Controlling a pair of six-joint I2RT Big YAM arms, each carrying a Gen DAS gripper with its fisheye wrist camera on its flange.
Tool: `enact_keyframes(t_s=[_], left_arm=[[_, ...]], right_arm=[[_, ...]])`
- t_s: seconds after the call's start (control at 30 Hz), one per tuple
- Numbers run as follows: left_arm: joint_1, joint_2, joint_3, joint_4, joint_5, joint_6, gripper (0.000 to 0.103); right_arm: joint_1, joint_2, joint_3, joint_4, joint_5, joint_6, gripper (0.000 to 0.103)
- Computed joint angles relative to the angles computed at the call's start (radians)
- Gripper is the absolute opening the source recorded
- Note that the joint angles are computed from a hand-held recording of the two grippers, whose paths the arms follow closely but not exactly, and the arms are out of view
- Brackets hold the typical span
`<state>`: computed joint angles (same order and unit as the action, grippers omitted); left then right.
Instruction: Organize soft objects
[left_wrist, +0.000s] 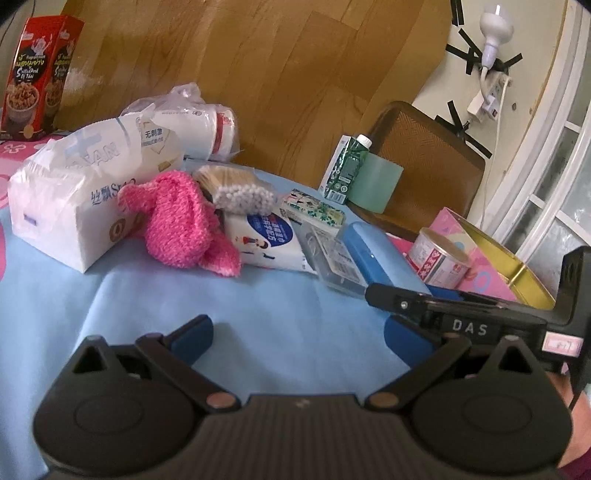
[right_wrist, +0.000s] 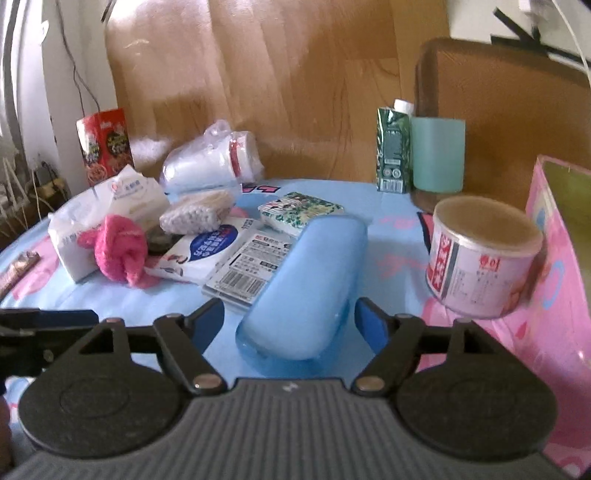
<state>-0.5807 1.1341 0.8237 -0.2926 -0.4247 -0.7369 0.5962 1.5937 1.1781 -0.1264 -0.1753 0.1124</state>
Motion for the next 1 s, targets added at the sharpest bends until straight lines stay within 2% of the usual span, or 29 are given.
enact_keyframes(t_s=[0.03,0.13,0.33,0.43,0.57,0.73,0.83,1.0], left_arm=[[0.001,-0.001,-0.001,0.001,0.001,-0.001,0.103],[0.0,0.001,0.0,-0.001,0.0,0.001,0.102],[0.004,-0.003,-0.005,0.005,0.006,0.001,0.102],[-0.002,0.011,0.012,-0.021,-0.008,0.011,0.103],[-0.01,0.03,0.036,-0.05,-0.012,0.035,0.103],[-0.034,0.063,0.091,-0.135,-0.01,0.045,0.103],[-0.035,0.056,0.099,-0.123,0.111,-0.005,0.103],[-0.013,0.099,0.144,-0.089,0.385,-0.093,0.103]], right_arm=[[-0.005,0.002,0.007,-0.029,-0.008,-0.001,0.066],[-0.018,-0.018,-0.02,-0.029,-0.033,0.001,0.061],[-0.05,-0.155,-0.188,0.016,-0.14,-0.02,0.06],[-0.069,-0.239,-0.289,0.035,-0.221,0.011,0.06],[-0.061,-0.326,-0.391,0.088,-0.23,0.052,0.061],[-0.044,-0.336,-0.415,0.128,-0.207,0.066,0.061],[-0.061,-0.328,-0.423,0.161,-0.239,0.1,0.061],[-0.099,-0.321,-0.439,0.214,-0.322,0.169,0.061]])
